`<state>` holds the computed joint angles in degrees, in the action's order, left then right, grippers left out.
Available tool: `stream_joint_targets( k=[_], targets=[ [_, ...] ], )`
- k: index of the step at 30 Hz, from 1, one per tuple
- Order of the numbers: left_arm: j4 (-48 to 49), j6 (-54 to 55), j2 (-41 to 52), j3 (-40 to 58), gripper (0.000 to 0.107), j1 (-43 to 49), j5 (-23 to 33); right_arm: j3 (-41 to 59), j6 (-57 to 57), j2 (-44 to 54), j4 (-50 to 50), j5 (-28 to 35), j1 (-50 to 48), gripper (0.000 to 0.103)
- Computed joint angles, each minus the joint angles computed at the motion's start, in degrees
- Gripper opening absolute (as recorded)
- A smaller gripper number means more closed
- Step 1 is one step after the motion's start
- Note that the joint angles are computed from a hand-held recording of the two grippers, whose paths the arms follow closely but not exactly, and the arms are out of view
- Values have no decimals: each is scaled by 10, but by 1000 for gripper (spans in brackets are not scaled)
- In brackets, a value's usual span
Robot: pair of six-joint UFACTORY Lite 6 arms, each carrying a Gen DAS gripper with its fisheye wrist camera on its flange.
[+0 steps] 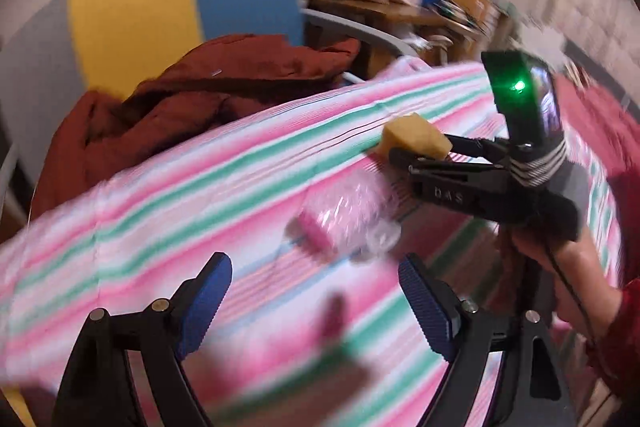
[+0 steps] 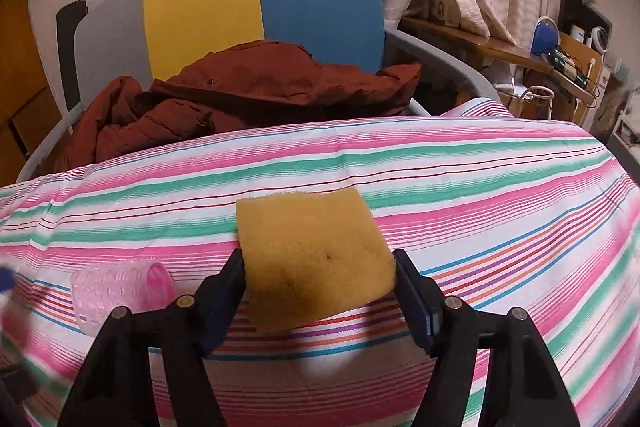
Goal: Organize objects
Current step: 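Grasp the pink hair roller with the left tool while the right tool holds the sponge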
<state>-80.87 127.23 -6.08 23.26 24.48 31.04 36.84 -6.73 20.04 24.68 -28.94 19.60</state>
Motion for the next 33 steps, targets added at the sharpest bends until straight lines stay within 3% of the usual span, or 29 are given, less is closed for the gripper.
stream_joint_targets(
  k=[4,11,18,22,27,33],
  targets=[
    [-79,70,84,55,87,-93,-61,0,20,3,-15,1,-9,72],
    [-72,87,137,91,88,-122,-35,-7,60,4,-59,-7,-21,72],
    [-188,216,140,62,88,-167,-51,-2,10,8,-1,-11,-2,72],
    [-282,321,133,32,85,-170,-48,-6,35,5,-30,-10,-13,72],
    [-193,183,182,76,71,-142,-23,-4,17,8,-8,-14,-5,72],
    [-209,205,181,66,71,-143,-17,-9,-7,6,27,-28,7,71]
  ],
)
